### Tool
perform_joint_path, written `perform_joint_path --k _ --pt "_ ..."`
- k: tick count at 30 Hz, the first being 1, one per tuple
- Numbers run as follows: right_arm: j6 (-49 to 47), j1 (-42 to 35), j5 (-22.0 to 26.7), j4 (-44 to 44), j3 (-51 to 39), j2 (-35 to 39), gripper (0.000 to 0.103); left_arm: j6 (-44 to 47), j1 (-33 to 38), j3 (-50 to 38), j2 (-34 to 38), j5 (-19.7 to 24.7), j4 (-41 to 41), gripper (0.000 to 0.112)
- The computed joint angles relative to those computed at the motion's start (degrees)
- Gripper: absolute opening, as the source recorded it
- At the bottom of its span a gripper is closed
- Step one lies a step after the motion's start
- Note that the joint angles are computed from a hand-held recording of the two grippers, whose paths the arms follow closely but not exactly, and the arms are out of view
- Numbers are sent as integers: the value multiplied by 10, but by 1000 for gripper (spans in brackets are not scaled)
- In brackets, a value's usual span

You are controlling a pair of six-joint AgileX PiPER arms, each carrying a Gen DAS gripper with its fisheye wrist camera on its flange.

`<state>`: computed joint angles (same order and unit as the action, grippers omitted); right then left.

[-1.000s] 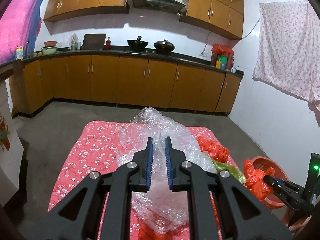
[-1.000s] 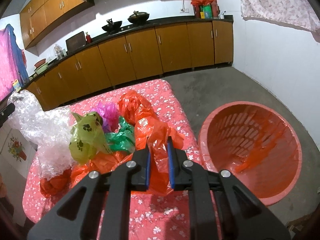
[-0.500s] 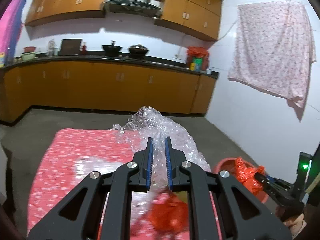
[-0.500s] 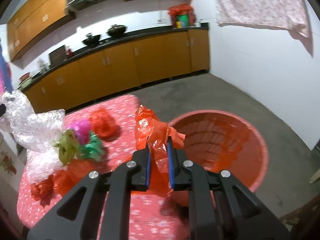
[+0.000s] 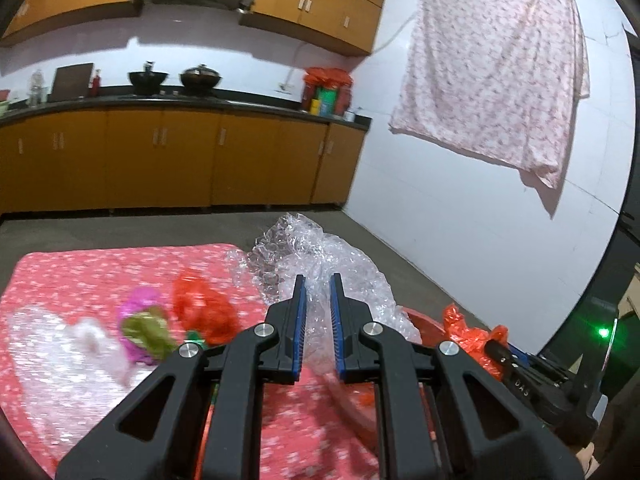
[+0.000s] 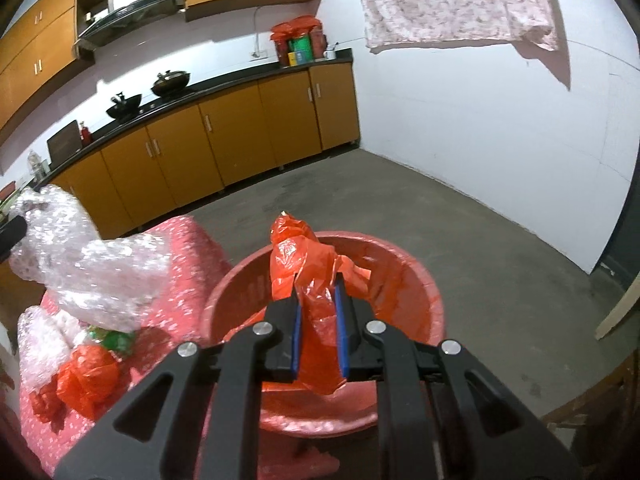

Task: Collect trash
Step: 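Carry the bubble wrap and orange-red bag to the basket and release both, then grasp bubble wrap again with left tool while right tool grasps another orange-red bag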

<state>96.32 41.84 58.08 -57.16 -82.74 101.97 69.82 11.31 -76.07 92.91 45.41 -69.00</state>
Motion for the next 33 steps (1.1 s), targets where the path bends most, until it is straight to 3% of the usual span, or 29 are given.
perform_joint_path --k 16,27,29,31,33 --pt "30 -47 -45 -9 43 -1 15 -5 -98 1 54 -47 36 12" --pt "44 -52 -55 -14 20 27 18 -41 -142 -11 79 -71 85 13" --pt "52 -50 -58 -23 24 27 20 -51 -143 -15 83 -69 95 25" --pt "60 -48 -60 -30 30 25 29 -59 -141 -16 85 -72 98 51" --pt "68 -44 -55 -34 38 21 37 -54 -136 -12 84 -73 95 52"
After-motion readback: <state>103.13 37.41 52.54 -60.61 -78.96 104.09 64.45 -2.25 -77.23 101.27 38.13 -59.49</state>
